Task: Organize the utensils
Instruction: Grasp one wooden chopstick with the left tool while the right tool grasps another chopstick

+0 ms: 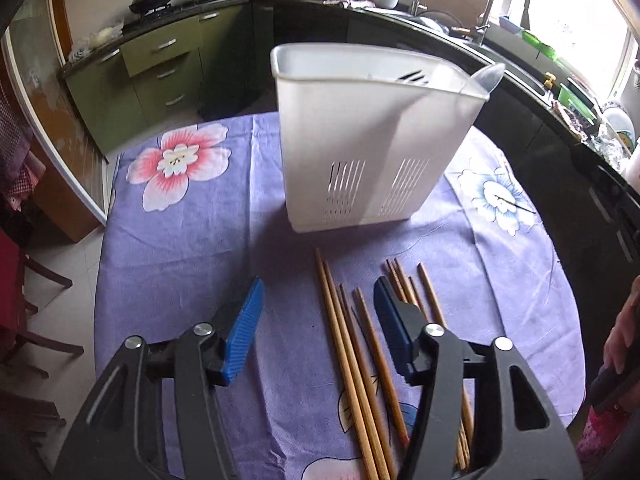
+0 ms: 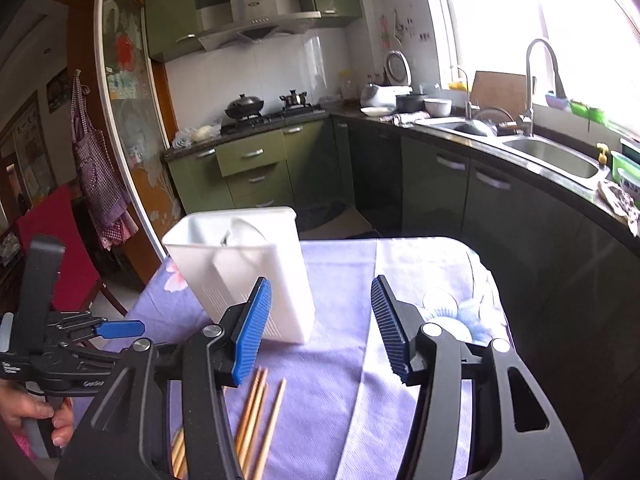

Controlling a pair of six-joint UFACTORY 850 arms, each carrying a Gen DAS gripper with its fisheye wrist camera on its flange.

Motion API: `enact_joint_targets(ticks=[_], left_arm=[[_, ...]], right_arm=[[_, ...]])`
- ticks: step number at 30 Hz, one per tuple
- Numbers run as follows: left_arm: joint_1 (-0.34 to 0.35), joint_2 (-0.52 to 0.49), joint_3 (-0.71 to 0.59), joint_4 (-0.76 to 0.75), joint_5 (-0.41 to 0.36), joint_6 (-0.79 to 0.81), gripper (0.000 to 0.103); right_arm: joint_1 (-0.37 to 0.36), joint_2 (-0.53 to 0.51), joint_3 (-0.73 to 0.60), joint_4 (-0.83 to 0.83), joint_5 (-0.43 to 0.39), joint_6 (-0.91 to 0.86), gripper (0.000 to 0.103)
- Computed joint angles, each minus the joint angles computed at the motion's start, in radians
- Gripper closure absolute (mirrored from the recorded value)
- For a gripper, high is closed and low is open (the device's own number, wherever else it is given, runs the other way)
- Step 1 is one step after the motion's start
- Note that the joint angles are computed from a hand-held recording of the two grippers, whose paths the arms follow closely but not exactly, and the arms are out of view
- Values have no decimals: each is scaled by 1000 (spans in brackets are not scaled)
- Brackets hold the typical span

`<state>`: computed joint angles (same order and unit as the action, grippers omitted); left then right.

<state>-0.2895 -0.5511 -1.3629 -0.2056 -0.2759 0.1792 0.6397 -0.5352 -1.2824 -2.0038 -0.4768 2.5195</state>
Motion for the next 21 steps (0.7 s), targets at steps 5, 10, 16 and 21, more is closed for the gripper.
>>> enact_joint_targets(ticks=[5,10,16,21], left_arm=[[0,-77,-69,84,-93,-109,70],[2,-120,-104,78,-149,-110,72],[-12,-145,-133,118,-182,-137,72],[-17,-165,-152,165,-203,-178,72]], right_arm=[[-13,13,46,-18,21,26,51],[-20,7,54,-44,35,50,51],[-23,-8,25,-24,59,22,51],[-24,-10,19,-20,67,12,50]])
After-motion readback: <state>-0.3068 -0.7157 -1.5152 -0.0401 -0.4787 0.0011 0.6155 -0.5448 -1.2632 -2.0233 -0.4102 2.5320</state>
